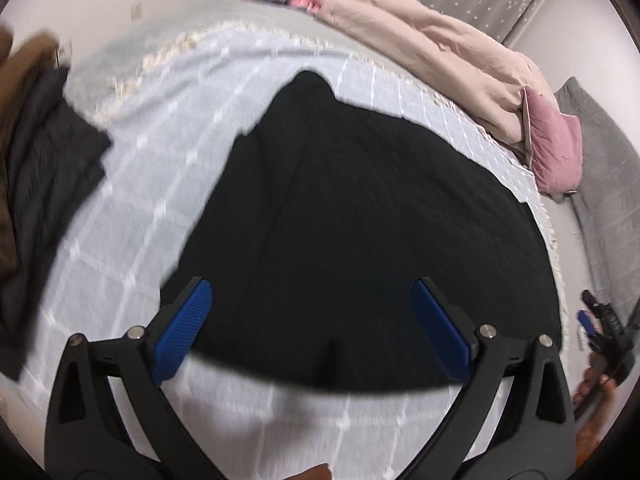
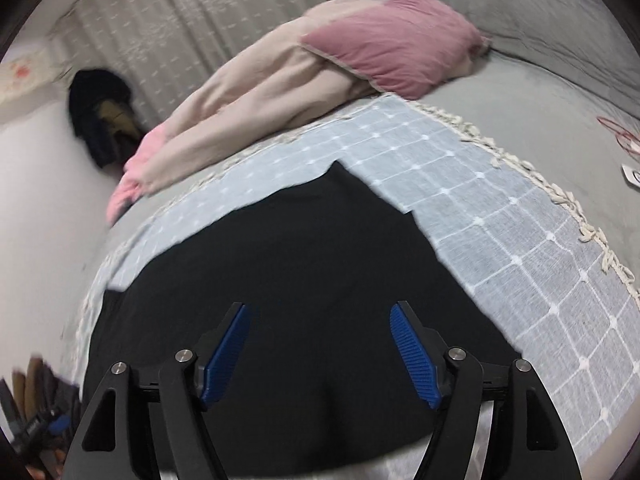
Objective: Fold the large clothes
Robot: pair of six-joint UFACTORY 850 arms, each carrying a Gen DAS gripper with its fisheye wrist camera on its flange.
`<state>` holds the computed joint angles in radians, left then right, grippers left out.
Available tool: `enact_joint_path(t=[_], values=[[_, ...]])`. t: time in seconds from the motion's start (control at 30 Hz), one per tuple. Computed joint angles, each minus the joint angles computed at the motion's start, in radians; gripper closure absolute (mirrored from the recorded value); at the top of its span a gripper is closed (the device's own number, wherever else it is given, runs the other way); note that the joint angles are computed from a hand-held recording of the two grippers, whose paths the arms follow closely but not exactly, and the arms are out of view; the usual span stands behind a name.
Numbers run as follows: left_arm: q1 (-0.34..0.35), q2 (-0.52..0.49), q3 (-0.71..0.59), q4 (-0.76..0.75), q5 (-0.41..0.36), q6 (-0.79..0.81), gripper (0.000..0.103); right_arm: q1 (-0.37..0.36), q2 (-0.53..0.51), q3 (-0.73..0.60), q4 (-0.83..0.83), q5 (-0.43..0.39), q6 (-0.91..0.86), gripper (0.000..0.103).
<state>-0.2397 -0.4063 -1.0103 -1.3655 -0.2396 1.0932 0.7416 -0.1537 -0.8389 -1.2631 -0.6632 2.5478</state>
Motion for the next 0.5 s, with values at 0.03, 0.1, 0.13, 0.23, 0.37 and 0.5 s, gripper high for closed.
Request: enact_joint_path(t=[0.03, 0.1, 0.13, 0.23, 0.37, 0.5], values=[[0.013, -0.004, 0.005, 0.017, -0.045, -0.027, 0.003, 0.005, -0.005, -0.004, 0.005, 0.013, -0.018, 0.029], [0.036, -0.003, 0.023, 0.007, -0.112, -0.040, 0.003, 0.015, -0.013, -0.009, 0.000, 0.034, -0.027, 0.029], [0.046, 0.002, 0.037, -0.020, -0.129, -0.035, 0.003, 0.020, -0.018, -0.012, 0.001, 0.037, -0.037, 0.029], [0.065, 0.020, 0.076, -0.097, -0.119, -0.053, 0.003, 0.048, -0.047, -0.045, 0.076, 0.013, -0.167, 0.029], [0.073, 0.022, 0.096, -0.147, -0.135, -0.052, 0.003, 0.069, -0.076, -0.075, 0.096, 0.022, -0.214, 0.029], [0.067, -0.009, 0.083, -0.169, -0.151, -0.062, 0.003, 0.079, -0.105, -0.108, 0.092, 0.045, -0.225, 0.029]])
